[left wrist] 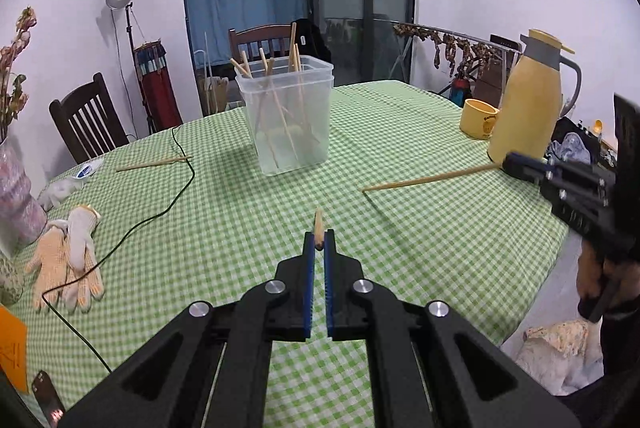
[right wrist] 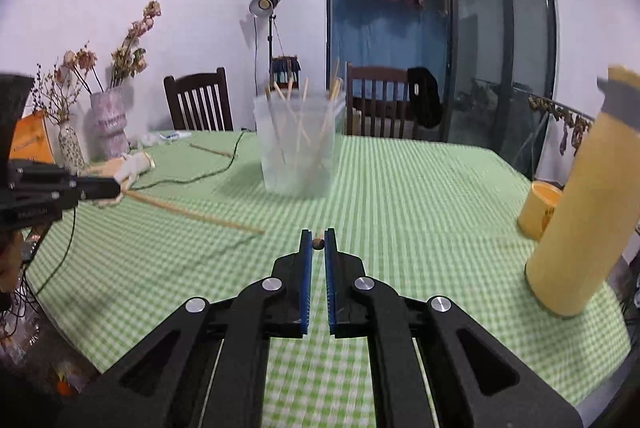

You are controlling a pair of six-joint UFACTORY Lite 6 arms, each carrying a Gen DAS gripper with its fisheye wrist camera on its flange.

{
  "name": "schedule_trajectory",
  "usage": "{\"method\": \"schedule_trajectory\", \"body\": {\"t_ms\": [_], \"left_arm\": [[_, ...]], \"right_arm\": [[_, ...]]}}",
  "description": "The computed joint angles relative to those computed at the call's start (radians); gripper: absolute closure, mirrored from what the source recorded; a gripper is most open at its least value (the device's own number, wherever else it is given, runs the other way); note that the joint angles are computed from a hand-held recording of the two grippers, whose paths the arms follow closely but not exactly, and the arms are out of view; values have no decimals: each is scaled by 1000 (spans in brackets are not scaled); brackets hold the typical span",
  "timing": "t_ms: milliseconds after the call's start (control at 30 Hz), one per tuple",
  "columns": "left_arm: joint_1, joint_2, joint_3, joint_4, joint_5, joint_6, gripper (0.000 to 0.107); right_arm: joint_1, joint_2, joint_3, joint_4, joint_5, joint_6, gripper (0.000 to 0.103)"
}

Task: Organize utensils
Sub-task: 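Lift the left tool's chopstick over the clear container while the right tool carries its own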

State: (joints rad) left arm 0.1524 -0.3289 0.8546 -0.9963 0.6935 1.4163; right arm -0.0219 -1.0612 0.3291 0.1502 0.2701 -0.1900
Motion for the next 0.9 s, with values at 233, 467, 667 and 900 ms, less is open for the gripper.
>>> {"method": "schedule_trajectory", "body": {"t_ms": [233,467,667,900], "left_arm": [[29,130,249,108,163,-99,106],[3,366,632,204,331,-242,106],[-58,565,922,284,372,-343,106],[-136,786,1223,328,419,-432,105]], "right_arm": [[-125,172,244,369,119,-437,97],[-168,465,539,458,222,-582,97],[-165,625,680,514,268,-643,97],[-122,801,784,512,247,-632,97]]}}
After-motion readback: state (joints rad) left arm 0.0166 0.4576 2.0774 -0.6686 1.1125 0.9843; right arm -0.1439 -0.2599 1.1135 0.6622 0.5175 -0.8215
